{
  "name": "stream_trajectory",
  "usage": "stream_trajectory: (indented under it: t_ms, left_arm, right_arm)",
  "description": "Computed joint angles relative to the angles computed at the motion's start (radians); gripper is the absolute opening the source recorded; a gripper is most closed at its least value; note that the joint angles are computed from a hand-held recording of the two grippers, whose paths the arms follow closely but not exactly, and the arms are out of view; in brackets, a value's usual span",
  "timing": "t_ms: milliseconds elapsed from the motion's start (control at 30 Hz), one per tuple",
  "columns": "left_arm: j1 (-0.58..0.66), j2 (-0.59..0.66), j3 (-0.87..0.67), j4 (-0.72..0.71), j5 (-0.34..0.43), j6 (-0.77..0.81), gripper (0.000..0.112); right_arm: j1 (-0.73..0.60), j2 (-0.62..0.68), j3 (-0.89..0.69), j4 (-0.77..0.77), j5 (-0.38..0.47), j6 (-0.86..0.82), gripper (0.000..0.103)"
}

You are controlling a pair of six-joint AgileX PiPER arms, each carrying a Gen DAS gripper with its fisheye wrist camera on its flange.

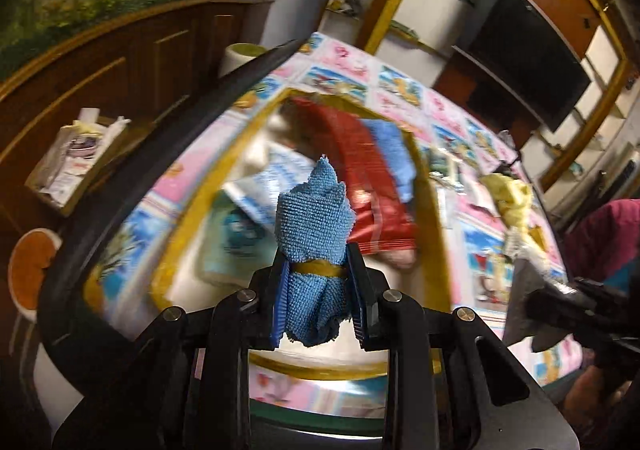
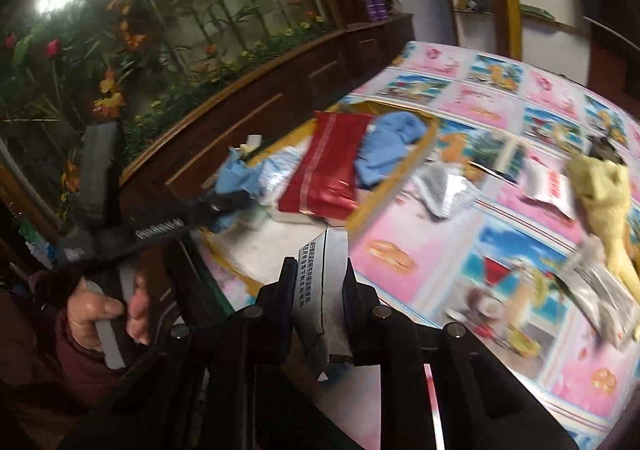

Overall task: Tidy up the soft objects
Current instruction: 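Carry the blue sock and paper packet into the box and release both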

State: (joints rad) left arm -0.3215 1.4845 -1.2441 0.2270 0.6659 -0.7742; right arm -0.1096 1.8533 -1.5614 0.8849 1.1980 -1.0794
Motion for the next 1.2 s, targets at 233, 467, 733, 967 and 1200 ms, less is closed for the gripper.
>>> stream_trajectory:
  t_ms: [233,467,733,967,1200]
  left_arm:
    - [0.028,0.012,0.043,-0.021,-0.039,0.004,0.033]
    - [0.056,-0.017,0.077,-0.049,-0.079,0.022,0.053]
    - [-0.106,0.001,0.009,0.295,0.072,-0.244,0.053]
    - [-0.228,0.051,-0.071,0.427,0.213,-0.314,0.053]
    - [-0.331,0.149,-0.213,0.475,0.364,-0.293,0.053]
  right_arm:
    - [0.169,0.070,-0.083,-0.033,-0.070,0.107,0.018]
    - [0.226,0.157,-0.158,-0.086,-0.090,0.248,0.022]
    - [0.178,0.101,-0.083,-0.029,-0.130,0.180,0.023]
    - [0.088,0.091,-0.060,0.023,-0.113,0.133,0.023]
    - [-0.019,0.092,-0.043,0.047,-0.096,0.086,0.024]
